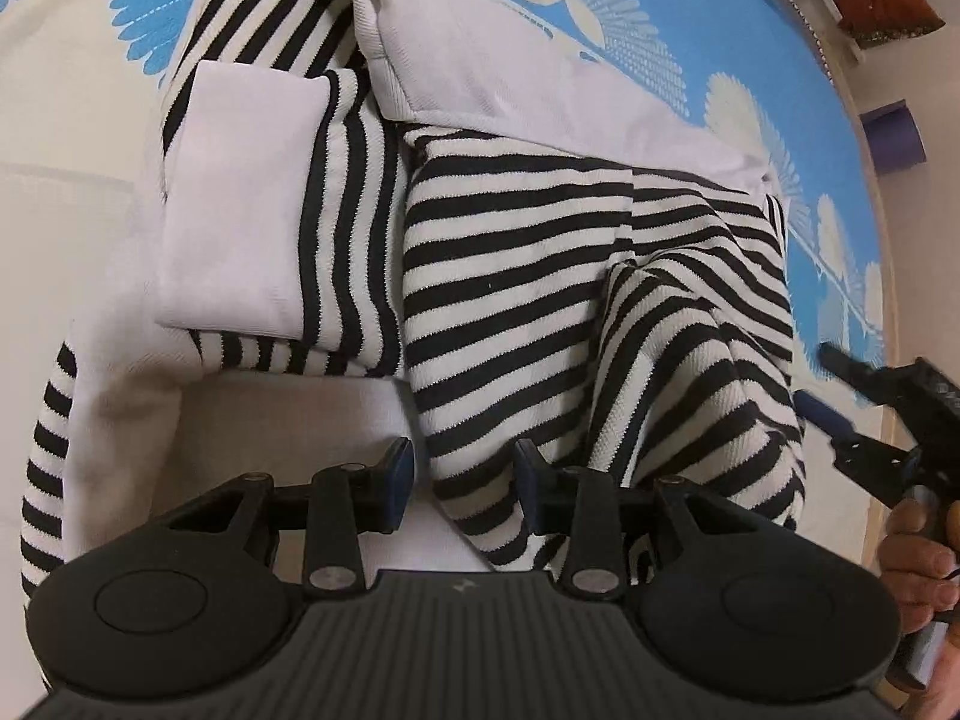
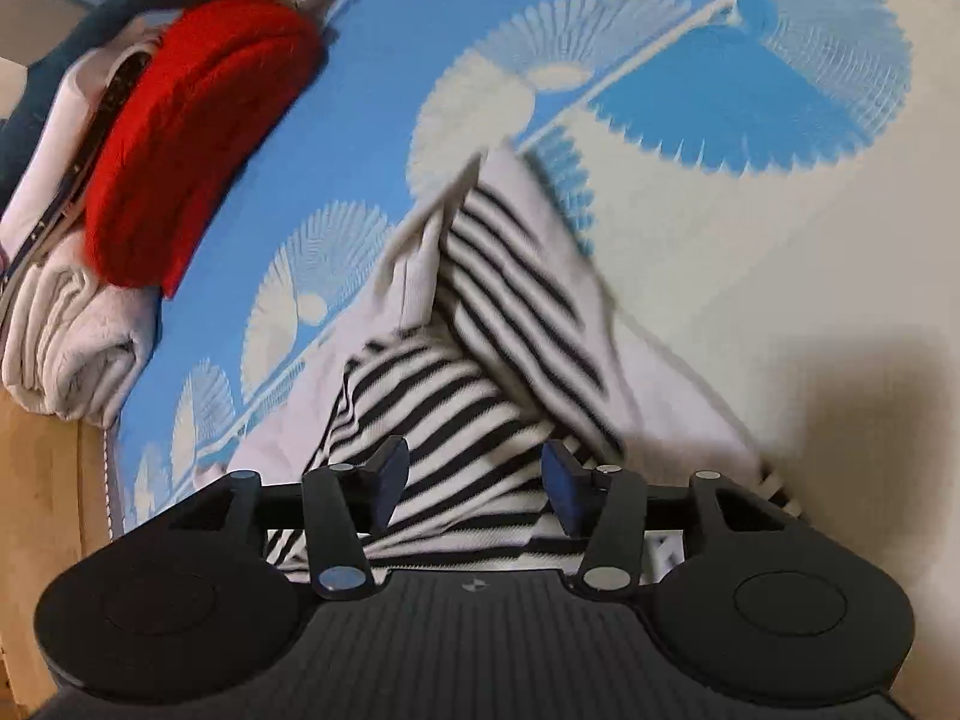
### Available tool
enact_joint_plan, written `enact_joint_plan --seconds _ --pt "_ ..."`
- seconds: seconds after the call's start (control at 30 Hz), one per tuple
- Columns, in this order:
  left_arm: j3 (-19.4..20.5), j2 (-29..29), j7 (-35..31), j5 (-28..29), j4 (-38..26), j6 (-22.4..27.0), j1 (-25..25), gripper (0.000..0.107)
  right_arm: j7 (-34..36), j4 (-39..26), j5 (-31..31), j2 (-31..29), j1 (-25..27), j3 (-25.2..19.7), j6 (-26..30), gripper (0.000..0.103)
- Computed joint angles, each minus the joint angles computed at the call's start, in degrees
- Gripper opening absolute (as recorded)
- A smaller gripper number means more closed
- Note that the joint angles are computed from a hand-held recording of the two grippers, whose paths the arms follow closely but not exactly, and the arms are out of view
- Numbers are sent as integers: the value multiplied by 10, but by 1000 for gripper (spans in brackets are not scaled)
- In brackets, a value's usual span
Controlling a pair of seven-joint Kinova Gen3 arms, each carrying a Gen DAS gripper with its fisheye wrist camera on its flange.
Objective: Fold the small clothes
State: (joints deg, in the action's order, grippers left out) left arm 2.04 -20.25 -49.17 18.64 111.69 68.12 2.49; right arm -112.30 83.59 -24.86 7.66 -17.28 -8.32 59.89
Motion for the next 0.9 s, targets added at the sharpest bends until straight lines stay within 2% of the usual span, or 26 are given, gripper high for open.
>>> enact_joint_plan --seconds 0.03,0.07,0.1,0.13,0.17,0.2,0.23,0.27,0.4,0.5,0.53,0.63,0.67,0.7,0.73,0.77,0.8,0.9 --pt "1 0 0 -1 0 -2 0 33 -10 -10 23 8 -19 5 11 52" --pt "5 2 2 -4 -1 -7 0 15 -23 -17 47 11 -39 14 18 51" --pt "7 2 3 -9 -5 -8 -1 6 -36 -20 70 15 -54 17 21 49" --pt "9 -3 6 -16 -9 -11 -2 2 -47 -20 86 17 -58 11 20 49" --pt "12 -10 9 -26 -14 -16 -5 2 -56 -21 95 19 -64 11 20 39" --pt "17 -18 14 -40 -20 -19 -8 2 -59 -17 95 17 -58 4 12 17" --pt "21 -26 21 -54 -26 -22 -14 2 -52 -10 87 14 -45 -8 1 8" --pt "19 -35 28 -61 -29 -27 -19 1 -43 -4 75 9 -40 -9 -13 3" --pt "9 -69 33 -88 -36 -47 -36 1 -12 32 37 -21 -32 0 -90 0" --pt "-6 -99 30 -85 -27 -82 -42 1 -3 43 13 -34 -14 -3 -120 0" --pt "-9 -107 26 -85 -26 -92 -42 1 9 46 -8 -36 -16 8 -126 0" --pt "-32 -104 -24 -51 -32 -83 -39 2 22 23 -27 -28 -17 23 -89 3" --pt "-43 -87 -33 -50 -39 -61 -21 3 14 11 -14 -15 -16 16 -66 16" --pt "-49 -69 -33 -58 -48 -38 -4 4 1 -1 6 -3 -10 -1 -42 41" --pt "-48 -55 -27 -62 -51 -22 2 4 -8 -12 29 11 -3 -22 -19 52" --pt "-46 -48 -25 -57 -50 -15 -3 8 -8 -23 51 26 -7 -35 4 57" --pt "-44 -47 -32 -44 -44 -17 -14 10 -7 -37 66 37 -16 -37 28 56" --pt "-44 -40 -43 -32 -40 -21 -20 11 -15 -50 91 48 -58 -13 53 54"
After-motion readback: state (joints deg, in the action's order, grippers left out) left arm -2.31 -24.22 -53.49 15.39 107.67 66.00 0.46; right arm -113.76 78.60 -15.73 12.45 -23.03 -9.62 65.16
